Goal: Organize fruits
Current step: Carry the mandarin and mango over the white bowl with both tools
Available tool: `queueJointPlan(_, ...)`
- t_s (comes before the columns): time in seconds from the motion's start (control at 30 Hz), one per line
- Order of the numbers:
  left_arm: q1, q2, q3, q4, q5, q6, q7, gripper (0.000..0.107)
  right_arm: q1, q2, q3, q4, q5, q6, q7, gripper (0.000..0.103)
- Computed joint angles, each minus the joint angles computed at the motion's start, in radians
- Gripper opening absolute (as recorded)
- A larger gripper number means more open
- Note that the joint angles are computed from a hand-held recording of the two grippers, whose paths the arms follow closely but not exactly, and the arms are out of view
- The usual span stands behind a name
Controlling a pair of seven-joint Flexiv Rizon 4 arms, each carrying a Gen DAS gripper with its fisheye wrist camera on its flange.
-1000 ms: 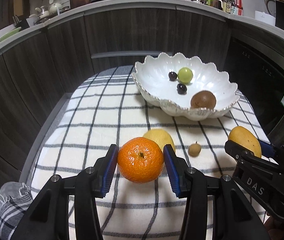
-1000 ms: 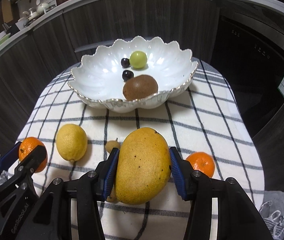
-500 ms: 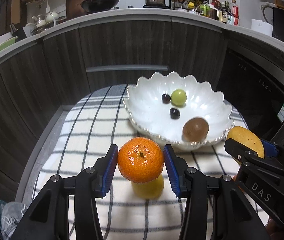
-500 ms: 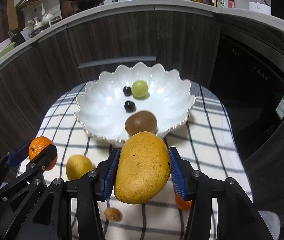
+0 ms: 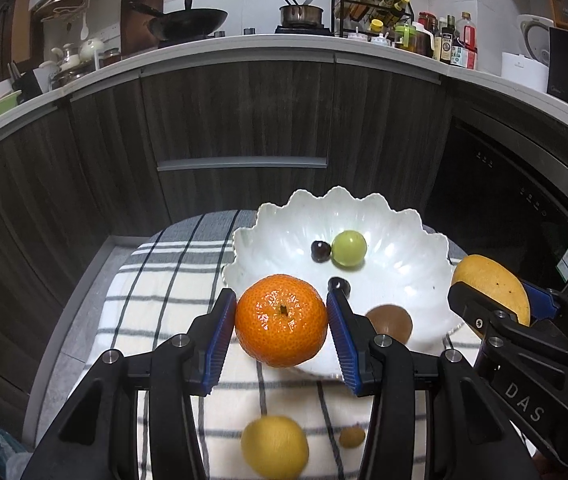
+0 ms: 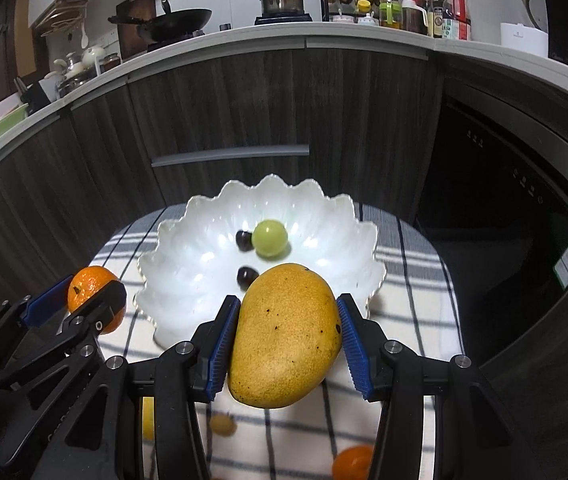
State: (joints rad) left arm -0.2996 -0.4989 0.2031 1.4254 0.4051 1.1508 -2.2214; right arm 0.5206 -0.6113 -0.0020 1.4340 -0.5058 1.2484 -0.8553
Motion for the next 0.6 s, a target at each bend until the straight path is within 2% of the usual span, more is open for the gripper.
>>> queueJointPlan(0.33, 0.047, -0.092, -0.029, -0.089, -0.081, -0.009, 0.089, 0.046, -0.017, -0.101, 0.024, -0.152, 0.051, -0.059, -0.073, 0.050)
queueJointPlan(0.6, 0.053, -0.158, -0.026, -0.149, -0.140, -0.029, 0.140, 0.046, -0.022, -0.178, 0.028, -0.259, 0.096, -0.111, -0.118, 0.050)
